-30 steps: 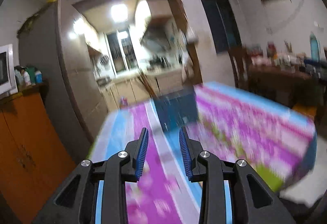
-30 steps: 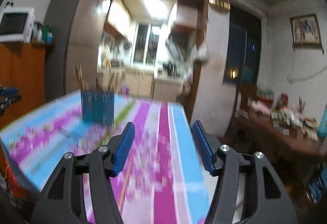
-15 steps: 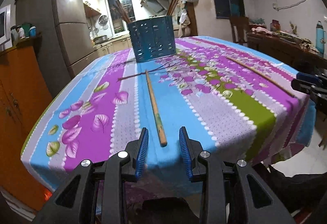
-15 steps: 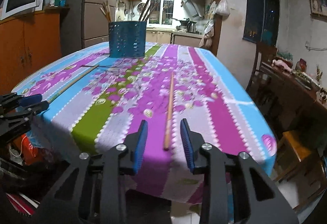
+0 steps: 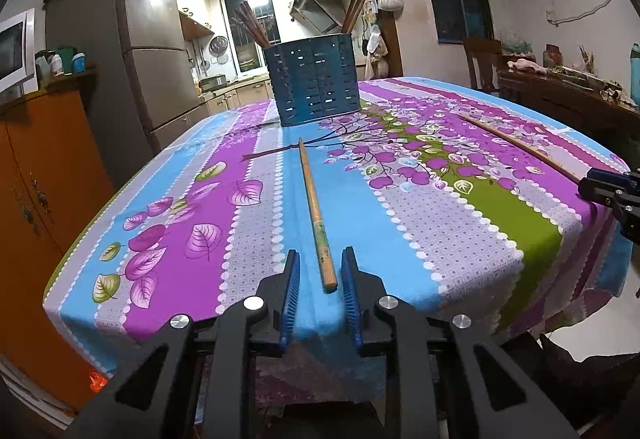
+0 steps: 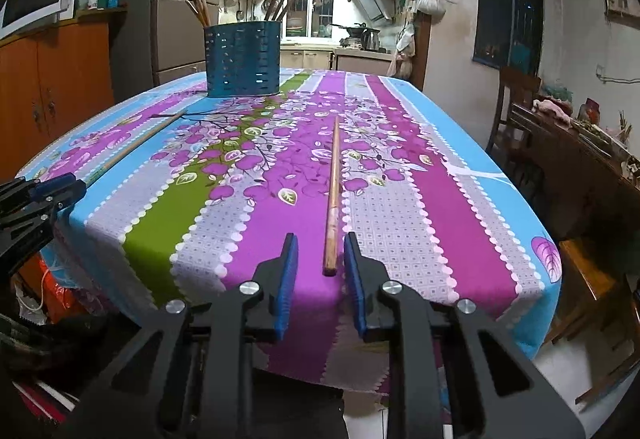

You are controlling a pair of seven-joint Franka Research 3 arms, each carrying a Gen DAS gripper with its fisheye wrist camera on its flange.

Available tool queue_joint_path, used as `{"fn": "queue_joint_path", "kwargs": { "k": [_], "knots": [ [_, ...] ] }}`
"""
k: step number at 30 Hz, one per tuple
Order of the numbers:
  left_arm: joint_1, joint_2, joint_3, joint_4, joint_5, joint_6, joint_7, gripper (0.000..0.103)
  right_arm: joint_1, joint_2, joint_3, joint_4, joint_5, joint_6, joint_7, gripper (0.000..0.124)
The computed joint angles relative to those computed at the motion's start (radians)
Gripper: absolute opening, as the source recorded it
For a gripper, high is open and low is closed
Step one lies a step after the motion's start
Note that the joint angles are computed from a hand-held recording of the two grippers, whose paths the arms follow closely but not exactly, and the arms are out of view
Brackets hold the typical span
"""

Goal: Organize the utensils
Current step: 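Move both open tools down to the last chopsticks on the cloth, then close the left tool on a wooden chopstick while the right tool grasps the last one, then lift the left tool's chopstick upright over the blue holder while the right tool does likewise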

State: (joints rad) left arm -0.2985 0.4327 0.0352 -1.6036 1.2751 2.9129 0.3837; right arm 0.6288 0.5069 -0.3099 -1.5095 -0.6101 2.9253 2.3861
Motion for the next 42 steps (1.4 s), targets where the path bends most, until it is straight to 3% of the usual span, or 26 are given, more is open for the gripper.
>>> {"fn": "queue_joint_path", "kwargs": {
  "k": [5, 9, 21, 34, 42],
  "knots": [
    [-0.001, 0.003, 0.001, 0.004, 0.002, 0.002, 0.002, 0.022, 0.011, -0.004, -0.019, -0.021, 0.008, 0.039, 0.033, 0.017],
    [0.003, 0.009, -0.003, 0.008, -0.014, 0.017, 0.022, 0.011, 0.03, -0.006, -0.044, -0.037, 0.007, 0.069, 0.042, 0.01],
    [-0.007, 0.018, 0.028, 0.011, -0.012, 0.07, -0.005, 0.01, 0.085, 0.007, -0.108, -0.036, 0.024, 0.082, 0.079, 0.007],
    [-0.003, -0.017, 0.03, -0.009, 0.164, 0.058, -0.113, 0.008, 0.113, 0.006, -0.131, -0.016, -0.05, 0.07, 0.133, 0.006],
    [0.059, -0.044, 0.0, 0.024, 0.304, 0.134, -0.216, 0.008, 0.1, 0.006, -0.112, 0.048, -0.097, 0.049, 0.158, 0.005]
  ]
}}
